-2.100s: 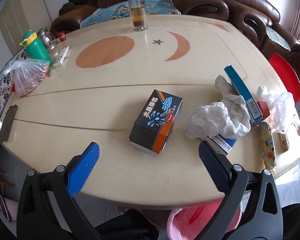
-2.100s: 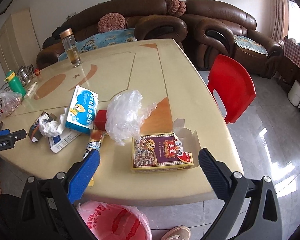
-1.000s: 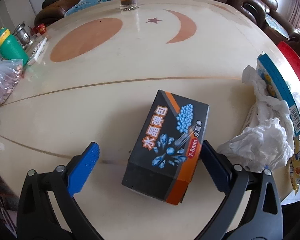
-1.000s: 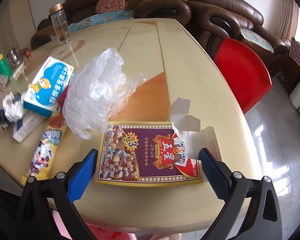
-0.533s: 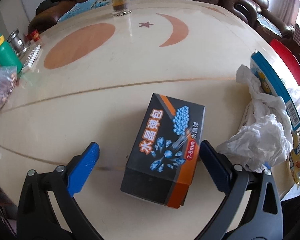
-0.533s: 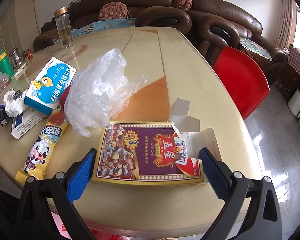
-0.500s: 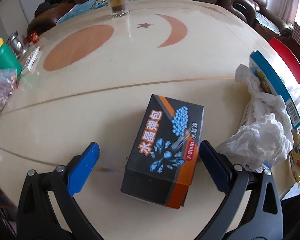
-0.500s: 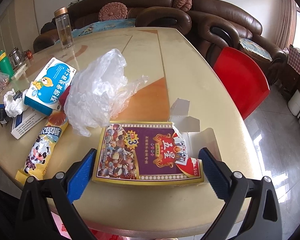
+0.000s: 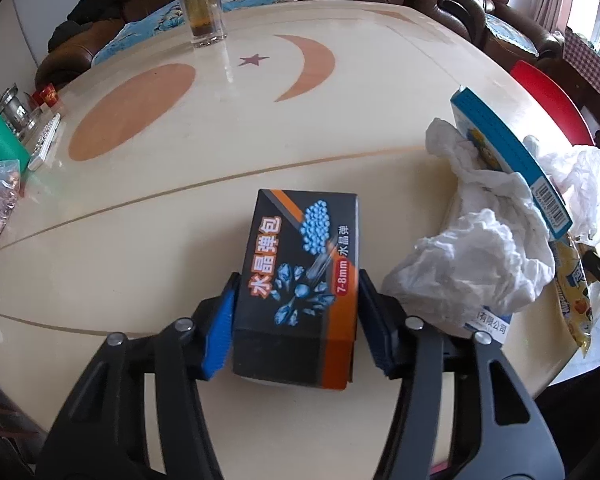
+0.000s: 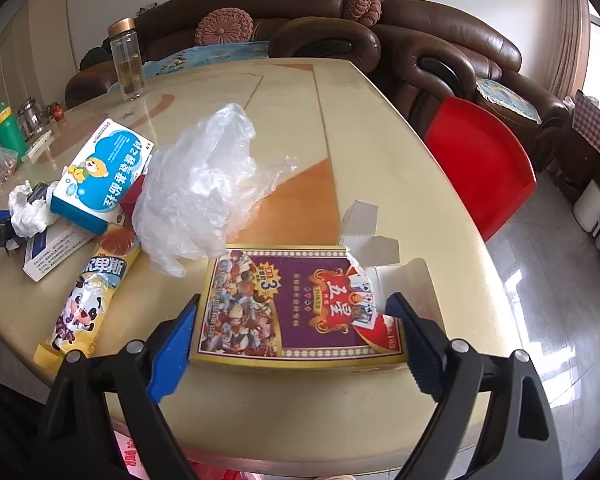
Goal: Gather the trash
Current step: 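Close the left tool on the black box while the right tool grasps the purple box, then lift both boxes and carry them over the pink trash bin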
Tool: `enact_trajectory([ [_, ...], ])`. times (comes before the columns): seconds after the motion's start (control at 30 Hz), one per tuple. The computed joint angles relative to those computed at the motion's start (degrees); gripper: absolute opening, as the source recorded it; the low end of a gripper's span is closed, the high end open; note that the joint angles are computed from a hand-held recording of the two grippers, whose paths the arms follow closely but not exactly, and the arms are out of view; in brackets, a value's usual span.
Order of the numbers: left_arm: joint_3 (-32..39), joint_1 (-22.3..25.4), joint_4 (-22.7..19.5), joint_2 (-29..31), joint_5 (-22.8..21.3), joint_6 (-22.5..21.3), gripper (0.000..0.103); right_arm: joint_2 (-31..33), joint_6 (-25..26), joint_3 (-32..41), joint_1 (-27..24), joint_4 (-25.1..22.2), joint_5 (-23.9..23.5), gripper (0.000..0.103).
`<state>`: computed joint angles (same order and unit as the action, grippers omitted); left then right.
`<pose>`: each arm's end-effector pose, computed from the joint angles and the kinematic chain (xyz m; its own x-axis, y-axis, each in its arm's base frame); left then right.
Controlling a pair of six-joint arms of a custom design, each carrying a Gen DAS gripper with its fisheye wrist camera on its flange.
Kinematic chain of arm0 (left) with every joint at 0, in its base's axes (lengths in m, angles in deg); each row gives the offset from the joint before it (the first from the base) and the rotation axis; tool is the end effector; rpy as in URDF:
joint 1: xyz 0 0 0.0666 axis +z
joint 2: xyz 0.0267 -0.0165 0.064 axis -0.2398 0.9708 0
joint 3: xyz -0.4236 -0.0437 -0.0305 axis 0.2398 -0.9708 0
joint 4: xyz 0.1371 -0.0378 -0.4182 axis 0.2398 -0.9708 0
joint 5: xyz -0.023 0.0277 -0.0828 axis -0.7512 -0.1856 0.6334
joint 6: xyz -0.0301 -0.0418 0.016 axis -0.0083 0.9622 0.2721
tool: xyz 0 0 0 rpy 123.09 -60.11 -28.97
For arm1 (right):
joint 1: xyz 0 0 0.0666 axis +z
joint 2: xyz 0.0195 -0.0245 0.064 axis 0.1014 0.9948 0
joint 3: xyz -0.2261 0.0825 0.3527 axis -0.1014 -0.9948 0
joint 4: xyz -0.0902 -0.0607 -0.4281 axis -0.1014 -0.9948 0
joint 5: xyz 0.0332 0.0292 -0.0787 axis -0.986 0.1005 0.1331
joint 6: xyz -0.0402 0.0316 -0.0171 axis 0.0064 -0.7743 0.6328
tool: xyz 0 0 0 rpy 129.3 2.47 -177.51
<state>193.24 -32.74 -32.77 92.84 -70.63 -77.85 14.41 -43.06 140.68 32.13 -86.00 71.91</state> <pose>0.4289 -0.1463 0.6542 -0.8135 0.3388 -0.4726 0.3612 0.9314 0.0460 0.3070 0.1368 0.6258 -0.7710 0.1370 -0.6219 0.1742 0.9847 0.0010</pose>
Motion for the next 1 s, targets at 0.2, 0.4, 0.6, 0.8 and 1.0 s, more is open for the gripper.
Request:
enact_trajectory([
  [0.2, 1.0, -0.6, -1.31, 0.51, -1.6, 1.59, 0.055, -0.28, -0.66, -0.02, -0.16, 0.47, -0.26, 0.086],
  [0.4, -0.47, -0.97, 0.51, -0.96, -4.78, 2.28, 0.055, -0.68, -1.55, 0.29, -0.66, 0.43, 0.94, 0.086],
  [0.6, -0.67, -0.97, 1.74, -2.29, -5.64, 3.0, 0.055, -0.55, -0.64, 1.69, 0.82, 0.5, 5.33, 0.086],
  [0.8, -0.71, -2.67, 4.03, -4.86, -9.77, 2.93, 0.055, 0.02, -0.56, 5.32, 2.83, -1.11, 11.44, 0.086],
  [1.0, 0.29, -4.95, 4.03, -7.18, -11.07, 3.28, 0.055, 0.35, -0.79, 9.91, 6.49, -3.06, 15.72, 0.086],
])
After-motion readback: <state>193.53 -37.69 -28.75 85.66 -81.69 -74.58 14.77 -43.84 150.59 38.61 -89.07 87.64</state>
